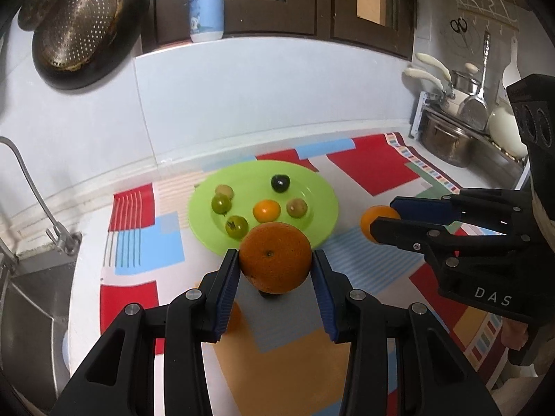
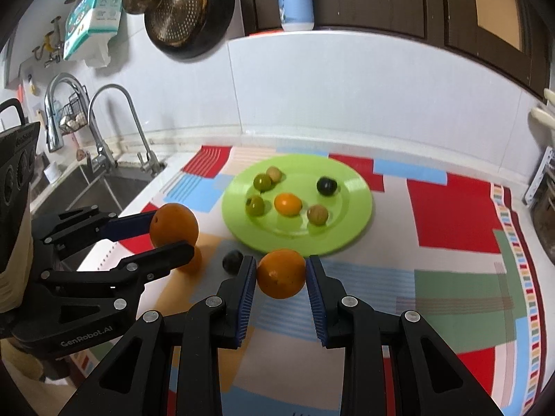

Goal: Organize fruits
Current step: 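Carry both oranges over the green plate with both tools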

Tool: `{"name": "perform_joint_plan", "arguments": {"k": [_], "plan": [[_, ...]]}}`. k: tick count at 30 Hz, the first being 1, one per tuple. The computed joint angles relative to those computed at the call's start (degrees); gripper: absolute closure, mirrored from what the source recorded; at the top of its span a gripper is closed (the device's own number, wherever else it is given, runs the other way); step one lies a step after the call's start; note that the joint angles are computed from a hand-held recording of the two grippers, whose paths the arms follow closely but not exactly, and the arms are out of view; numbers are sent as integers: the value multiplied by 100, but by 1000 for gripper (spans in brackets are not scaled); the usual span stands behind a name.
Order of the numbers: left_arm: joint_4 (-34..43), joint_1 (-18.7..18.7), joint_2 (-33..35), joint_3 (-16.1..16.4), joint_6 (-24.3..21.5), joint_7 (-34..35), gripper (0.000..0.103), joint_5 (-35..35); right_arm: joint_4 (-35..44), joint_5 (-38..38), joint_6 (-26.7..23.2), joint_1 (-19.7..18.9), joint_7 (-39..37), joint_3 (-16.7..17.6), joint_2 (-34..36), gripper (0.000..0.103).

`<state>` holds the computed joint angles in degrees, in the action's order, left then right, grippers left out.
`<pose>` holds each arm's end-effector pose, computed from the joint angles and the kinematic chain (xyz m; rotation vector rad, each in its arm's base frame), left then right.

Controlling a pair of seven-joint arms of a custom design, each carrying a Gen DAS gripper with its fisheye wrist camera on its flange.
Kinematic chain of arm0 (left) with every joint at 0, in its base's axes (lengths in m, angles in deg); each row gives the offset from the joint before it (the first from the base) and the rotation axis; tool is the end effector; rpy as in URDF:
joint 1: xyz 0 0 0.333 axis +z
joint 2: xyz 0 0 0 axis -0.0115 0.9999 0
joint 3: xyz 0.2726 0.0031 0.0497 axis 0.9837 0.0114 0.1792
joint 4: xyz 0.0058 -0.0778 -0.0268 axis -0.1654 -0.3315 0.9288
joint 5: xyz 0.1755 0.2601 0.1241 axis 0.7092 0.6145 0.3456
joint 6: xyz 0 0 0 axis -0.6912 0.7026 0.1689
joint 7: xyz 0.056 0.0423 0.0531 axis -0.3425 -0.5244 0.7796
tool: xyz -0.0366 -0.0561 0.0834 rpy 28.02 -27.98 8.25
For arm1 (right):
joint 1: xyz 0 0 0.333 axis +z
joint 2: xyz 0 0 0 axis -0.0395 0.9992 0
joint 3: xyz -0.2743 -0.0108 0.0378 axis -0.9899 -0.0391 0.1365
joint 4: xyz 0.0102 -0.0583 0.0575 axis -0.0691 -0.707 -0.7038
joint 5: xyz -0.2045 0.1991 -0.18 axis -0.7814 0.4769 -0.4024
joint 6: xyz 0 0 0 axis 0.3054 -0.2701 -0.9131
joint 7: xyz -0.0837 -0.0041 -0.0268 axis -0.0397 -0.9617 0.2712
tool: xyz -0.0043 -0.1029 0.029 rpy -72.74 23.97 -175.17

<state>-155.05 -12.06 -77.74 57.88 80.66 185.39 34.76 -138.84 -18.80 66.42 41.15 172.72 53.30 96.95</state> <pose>0.5114 -0.2022 0.4874 -0.8380 2.4853 -1.1574 0.4095 0.4481 0.4941 -1.5160 1.9038 -0.8125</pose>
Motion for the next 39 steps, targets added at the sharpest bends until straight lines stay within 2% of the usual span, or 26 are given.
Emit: {"name": "perform_joint_plan", "arguments": {"k": [11, 20, 30, 39], "plan": [[721, 27, 488, -139, 236, -126, 62, 137, 323, -355, -24, -32, -107, -139, 108, 72], [1401, 88, 944, -305, 230, -428, 62, 441, 498, -463, 82, -119, -205, -247, 164, 72], [2384, 83, 1684, -383, -46, -1281, 62, 1388, 711, -390, 332, -308, -411, -391, 315, 72], [3622, -24, 2610, -422, -479, -2024, 62, 2318, 987, -130, 633, -520, -726, -573, 576, 72]]}}
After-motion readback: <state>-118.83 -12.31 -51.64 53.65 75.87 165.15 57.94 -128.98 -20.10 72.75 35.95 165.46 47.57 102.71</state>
